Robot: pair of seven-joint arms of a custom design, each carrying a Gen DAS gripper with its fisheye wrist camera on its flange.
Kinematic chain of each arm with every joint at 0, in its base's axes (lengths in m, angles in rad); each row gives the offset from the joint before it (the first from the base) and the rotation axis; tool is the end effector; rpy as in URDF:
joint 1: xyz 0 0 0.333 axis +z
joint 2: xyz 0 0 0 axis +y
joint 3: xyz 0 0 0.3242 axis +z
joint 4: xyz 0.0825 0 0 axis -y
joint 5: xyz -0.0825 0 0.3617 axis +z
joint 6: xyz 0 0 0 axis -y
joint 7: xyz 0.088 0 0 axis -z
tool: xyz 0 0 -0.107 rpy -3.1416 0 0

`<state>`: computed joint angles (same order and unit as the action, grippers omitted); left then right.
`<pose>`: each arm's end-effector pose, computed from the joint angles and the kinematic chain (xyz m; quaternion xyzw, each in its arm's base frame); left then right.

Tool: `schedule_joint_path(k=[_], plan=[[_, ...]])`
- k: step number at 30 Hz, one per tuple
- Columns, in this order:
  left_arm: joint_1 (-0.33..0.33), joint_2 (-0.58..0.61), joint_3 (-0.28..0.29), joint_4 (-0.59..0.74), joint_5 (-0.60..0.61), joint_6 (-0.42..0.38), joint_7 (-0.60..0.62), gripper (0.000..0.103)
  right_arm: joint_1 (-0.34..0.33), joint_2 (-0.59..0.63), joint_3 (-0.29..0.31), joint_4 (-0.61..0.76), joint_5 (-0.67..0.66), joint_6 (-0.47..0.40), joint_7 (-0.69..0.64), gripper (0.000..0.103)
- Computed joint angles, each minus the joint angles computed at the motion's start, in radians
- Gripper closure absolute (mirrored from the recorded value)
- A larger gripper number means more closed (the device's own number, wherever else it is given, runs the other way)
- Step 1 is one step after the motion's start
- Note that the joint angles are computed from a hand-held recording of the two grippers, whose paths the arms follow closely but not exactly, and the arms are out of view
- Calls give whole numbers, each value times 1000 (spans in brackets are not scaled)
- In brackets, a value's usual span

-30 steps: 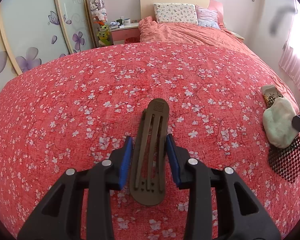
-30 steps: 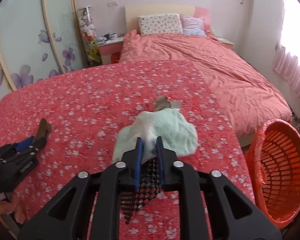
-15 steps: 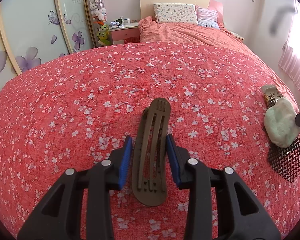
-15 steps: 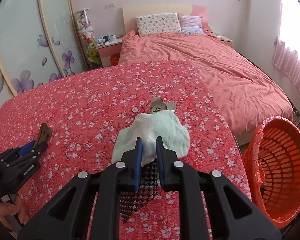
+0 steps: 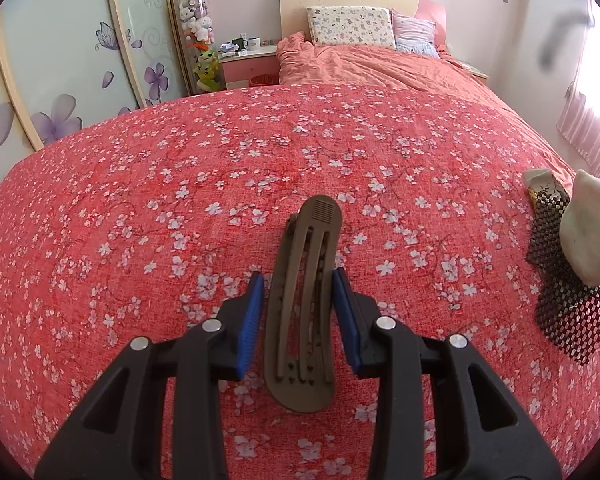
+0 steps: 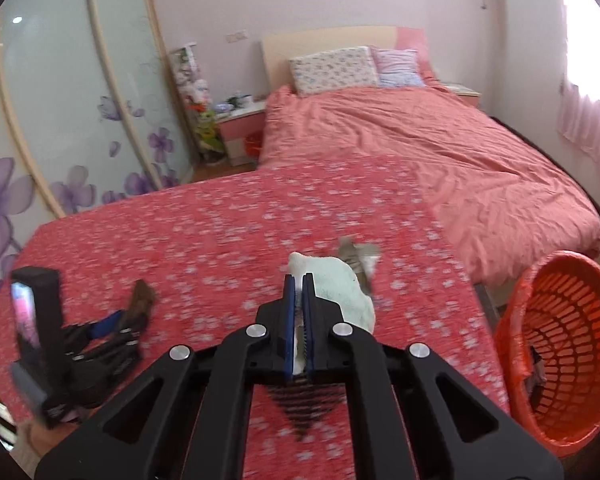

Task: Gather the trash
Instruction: 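Hold the hair clip with the left tool while the right tool lifts the mint-green cloth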

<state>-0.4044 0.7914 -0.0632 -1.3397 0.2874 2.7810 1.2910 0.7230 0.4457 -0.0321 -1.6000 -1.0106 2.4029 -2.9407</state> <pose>0.6909 -0.3461 0.3477 -0.5267 0.7849 -0.2625 0.1939 0.5371 0.4410 0.4316 -0.4959 0.7604 -0.2855 0.3073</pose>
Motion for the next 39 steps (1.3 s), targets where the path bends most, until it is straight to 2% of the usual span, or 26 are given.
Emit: schedule_joint_path(k=[4,7,10,12,14,17,20,24,28,30,31,32,34,39], plan=[[15,-14,-15,-26,-1,14,33,69,-22,42,24,17,53,113,-60,99],[31,-43,-25,-71,-8,19,61,70,-36,101,50,49,165,151,-192,99],[75,-73,-59,-125,-47,30,97,70,-32,130,49,56,239,178,-254,99],[84,-83,-64,-141,-65,35,106,69,16,142,9,76,234,134,-248,92],[89,-87,-69,-149,-81,38,112,68,51,154,-24,100,228,96,-243,69],[91,-91,-69,-164,-92,58,124,63,79,172,-48,128,216,58,-239,57],[65,-95,-39,-178,-74,83,114,62,68,189,-49,146,235,52,-253,52],[67,-93,-47,-182,-77,98,120,62,58,229,-47,199,278,46,-294,50],[112,-102,-97,-205,-115,114,171,63,66,278,-47,278,319,-4,-375,50],[125,-106,-109,-212,-133,117,191,65,79,278,-60,277,318,-5,-375,59],[128,-107,-111,-213,-141,117,198,66,83,272,-66,265,314,5,-366,75],[127,-107,-108,-214,-144,118,202,68,74,259,-63,235,315,51,-358,81],[127,-106,-109,-210,-152,116,214,70,77,248,-69,216,311,72,-350,90],[87,-95,-67,-182,-139,99,192,70,84,204,-85,151,282,122,-298,93]])
